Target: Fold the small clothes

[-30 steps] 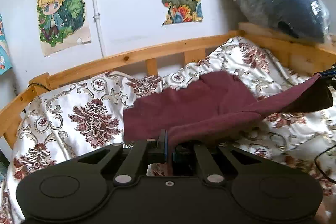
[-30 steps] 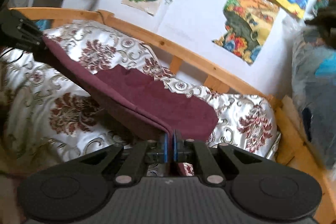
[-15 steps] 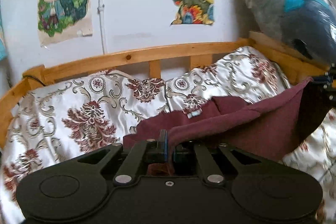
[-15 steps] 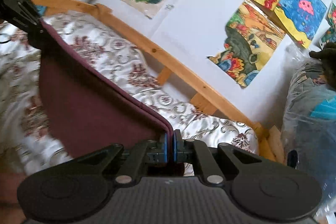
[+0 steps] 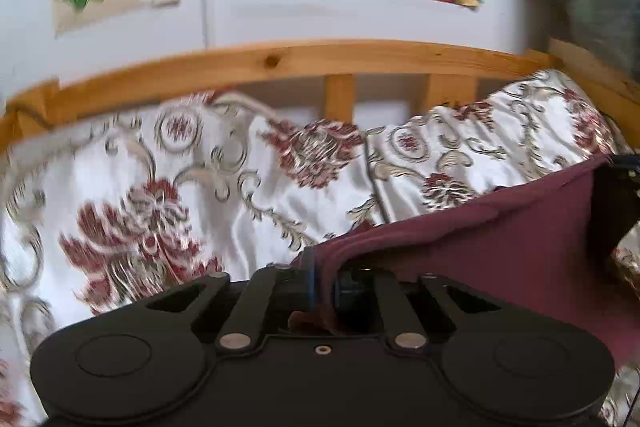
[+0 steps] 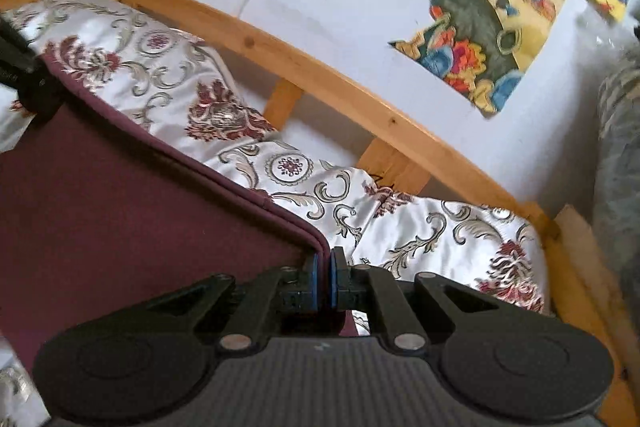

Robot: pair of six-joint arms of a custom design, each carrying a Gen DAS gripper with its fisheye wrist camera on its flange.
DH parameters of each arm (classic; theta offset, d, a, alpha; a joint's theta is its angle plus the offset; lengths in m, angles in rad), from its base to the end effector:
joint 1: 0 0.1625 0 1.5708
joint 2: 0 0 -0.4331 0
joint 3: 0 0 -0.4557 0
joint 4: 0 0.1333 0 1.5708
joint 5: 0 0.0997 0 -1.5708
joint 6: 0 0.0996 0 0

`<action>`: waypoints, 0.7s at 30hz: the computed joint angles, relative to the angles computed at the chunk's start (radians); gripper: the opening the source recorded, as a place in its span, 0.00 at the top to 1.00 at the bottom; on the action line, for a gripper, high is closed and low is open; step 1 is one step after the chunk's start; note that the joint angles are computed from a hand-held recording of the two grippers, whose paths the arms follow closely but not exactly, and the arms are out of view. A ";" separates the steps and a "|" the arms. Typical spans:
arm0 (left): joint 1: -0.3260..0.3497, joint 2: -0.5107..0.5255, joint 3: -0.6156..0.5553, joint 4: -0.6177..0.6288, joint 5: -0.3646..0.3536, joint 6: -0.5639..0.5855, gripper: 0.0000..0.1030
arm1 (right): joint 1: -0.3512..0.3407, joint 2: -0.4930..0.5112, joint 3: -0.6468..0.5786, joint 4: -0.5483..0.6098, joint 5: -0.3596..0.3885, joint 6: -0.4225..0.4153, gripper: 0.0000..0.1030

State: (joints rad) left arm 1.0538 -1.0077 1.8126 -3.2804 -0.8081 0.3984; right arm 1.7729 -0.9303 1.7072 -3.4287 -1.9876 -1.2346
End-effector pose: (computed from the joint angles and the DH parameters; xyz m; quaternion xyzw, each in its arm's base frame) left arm -0.1531 -0.6782 0.2342 0.2230 0.8208 -0.4248 0.3101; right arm 0.2338 -0.6779 0.2354 0.4720 -0.7017 0.3503 0.4028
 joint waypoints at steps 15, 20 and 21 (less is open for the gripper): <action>0.075 0.016 -0.028 0.063 -0.056 -0.108 0.34 | -0.044 0.120 -0.128 0.105 -0.051 0.140 0.92; 0.084 -0.020 -0.002 0.040 -0.102 -0.166 0.01 | -0.050 0.138 -0.186 0.202 -0.084 0.224 0.92; 0.086 -0.021 0.005 0.010 -0.111 -0.154 0.01 | -0.052 0.140 -0.199 0.226 -0.088 0.248 0.91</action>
